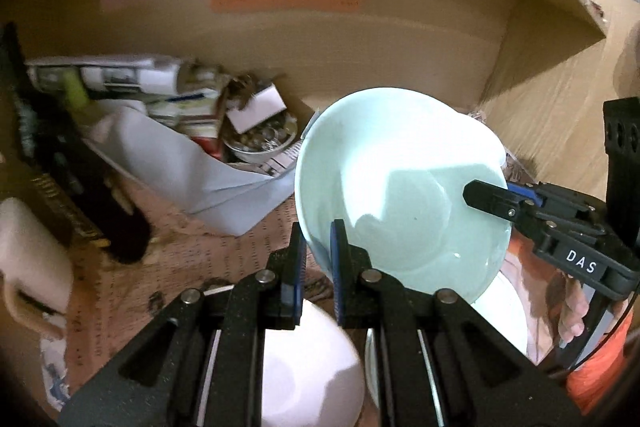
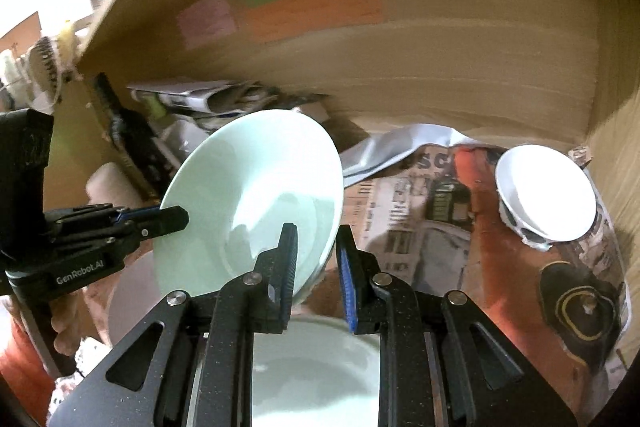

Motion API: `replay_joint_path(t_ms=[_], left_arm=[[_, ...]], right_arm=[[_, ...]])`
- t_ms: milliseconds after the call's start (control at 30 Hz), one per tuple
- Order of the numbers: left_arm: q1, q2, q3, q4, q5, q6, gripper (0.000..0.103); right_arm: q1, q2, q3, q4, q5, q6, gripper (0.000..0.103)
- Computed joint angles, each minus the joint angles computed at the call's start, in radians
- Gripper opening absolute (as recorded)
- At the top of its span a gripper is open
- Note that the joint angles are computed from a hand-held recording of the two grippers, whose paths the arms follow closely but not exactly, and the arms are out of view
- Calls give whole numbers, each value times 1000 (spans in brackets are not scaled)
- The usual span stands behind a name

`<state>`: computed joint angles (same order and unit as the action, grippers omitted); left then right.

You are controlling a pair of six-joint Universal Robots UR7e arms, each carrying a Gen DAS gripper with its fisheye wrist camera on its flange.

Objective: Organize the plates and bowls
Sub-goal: 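Lift the mint green bowl with both tools and lower it toward the mauve bowl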

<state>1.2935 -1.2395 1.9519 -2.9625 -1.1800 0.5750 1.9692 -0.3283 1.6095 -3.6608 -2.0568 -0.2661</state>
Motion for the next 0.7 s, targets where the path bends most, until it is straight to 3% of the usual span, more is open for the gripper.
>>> replay_joint_path(t_ms=[167, 700], left_arm=[[10, -63, 60, -50, -12, 24, 10], [98, -203, 135, -44, -61, 32, 10]], right_arm=[[30, 15, 7, -22, 10, -5, 18], [77, 81, -18, 16, 60, 25, 18]])
